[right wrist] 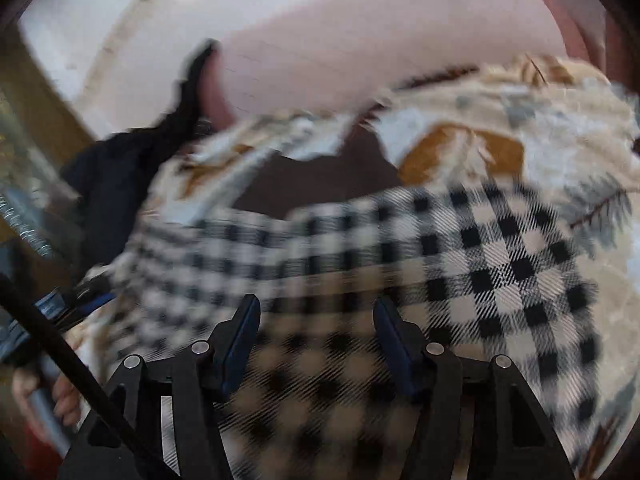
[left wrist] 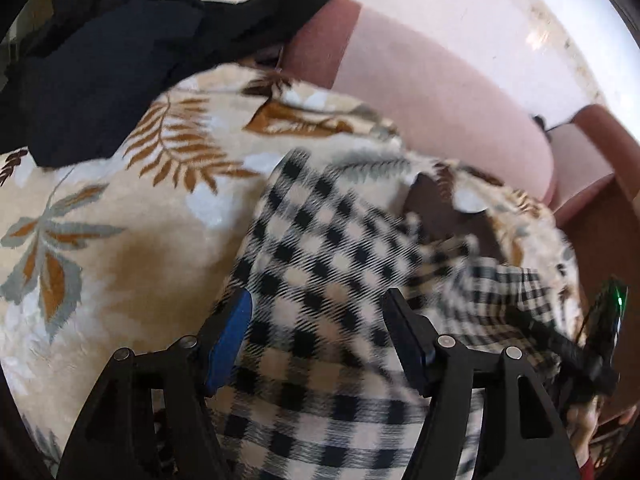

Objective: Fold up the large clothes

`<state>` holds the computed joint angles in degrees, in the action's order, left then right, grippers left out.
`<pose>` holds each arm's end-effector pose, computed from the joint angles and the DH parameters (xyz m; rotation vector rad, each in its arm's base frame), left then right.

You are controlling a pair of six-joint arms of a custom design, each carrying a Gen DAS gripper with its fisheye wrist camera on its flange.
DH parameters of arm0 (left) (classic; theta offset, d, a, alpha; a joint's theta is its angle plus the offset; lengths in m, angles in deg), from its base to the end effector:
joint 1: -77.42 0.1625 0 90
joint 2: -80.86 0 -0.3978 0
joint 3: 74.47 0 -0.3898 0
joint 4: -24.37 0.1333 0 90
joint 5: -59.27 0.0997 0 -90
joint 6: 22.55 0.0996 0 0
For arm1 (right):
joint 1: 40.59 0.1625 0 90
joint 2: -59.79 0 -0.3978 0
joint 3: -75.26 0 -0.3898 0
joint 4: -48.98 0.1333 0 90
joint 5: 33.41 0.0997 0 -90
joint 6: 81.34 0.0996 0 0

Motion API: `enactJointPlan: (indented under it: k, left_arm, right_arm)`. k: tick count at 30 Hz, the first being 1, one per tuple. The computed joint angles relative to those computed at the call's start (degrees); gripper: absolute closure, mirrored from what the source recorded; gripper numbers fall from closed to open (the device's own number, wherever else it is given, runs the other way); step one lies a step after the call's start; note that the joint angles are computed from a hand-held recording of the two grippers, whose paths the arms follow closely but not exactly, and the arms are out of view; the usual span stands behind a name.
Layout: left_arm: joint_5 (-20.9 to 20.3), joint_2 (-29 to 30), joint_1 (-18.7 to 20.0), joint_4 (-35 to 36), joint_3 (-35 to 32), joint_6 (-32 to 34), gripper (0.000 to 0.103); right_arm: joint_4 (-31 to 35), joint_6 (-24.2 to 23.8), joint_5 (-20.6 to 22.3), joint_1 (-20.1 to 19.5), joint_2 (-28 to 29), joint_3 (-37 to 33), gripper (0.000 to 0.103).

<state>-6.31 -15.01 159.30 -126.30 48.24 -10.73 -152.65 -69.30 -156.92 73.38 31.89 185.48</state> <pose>0.1105 -0.4607 0.3624 0.2814 2.5884 -0.7715 0.2874 -0.4536 -0.0613 0.0667 -2.6103 0.8896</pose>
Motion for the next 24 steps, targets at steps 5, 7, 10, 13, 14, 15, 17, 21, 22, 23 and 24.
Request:
enactJointPlan:
  k: [5, 7, 10, 13, 14, 15, 17, 21, 22, 23, 24]
  left_arm:
    - [0.6, 1.1, 1.3, -0.2, -1.3, -0.7, 0.036]
    - [0.7, 0.2, 1.3, -0.6, -1.2, -1.0, 0.036]
    - [1.7, -2.0, 0.9, -0.6, -0.6, 0.3, 0.036]
    - [3.2, -4.3, 1.1, 1.2, 0.0, 3.0, 0.036]
    - [3.2, -4.9, 1.5, 2.5, 0.0, 3.9, 0.036]
    - [3.1, -5.5, 2.2, 4.1, 0.0, 4.8, 0.036]
    - [3.4, -6.5, 3.4, 6.3, 0.2, 6.5, 0.036]
    - [2.7, -9.0, 5.7, 8.3, 2.1, 12.1, 0.036]
    - [2.4, -9.5, 6.0, 8.6, 2.7, 13.5, 0.036]
    - [2.3, -9.8, 6.0, 9.1, 3.2, 14.4, 0.036]
    - [1.9, -10.2, 6.0, 9.7, 3.6, 15.0, 0.036]
  right_arm:
    - [-3.2, 4.2, -12.5, -0.8, 0.1, 0.1, 0.049]
    - [-2.5, 4.0, -18.6, 0.7, 0.3, -0.6, 0.048]
    - [-4.1, 4.7, -18.7, 0.9, -2.3, 2.4, 0.046]
    - [-6.3, 7.6, -14.3, 0.8, -6.2, 8.0, 0.040]
    - [-7.3, 8.5, -13.5, 1.0, -7.2, 9.8, 0.039]
    - [-8.2, 9.4, -12.6, 1.0, -8.3, 11.8, 0.037]
    - [-8.5, 13.0, -11.1, 1.0, -11.2, 16.6, 0.037]
    - [-12.3, 17.0, -9.8, 1.5, -13.6, 24.2, 0.034]
    - [-12.4, 17.9, -9.6, 1.9, -13.9, 25.6, 0.033]
    - [-12.6, 18.5, -9.1, 1.9, -13.9, 27.0, 0.033]
    - [-12.6, 19.1, -8.6, 2.1, -13.8, 28.2, 0.033]
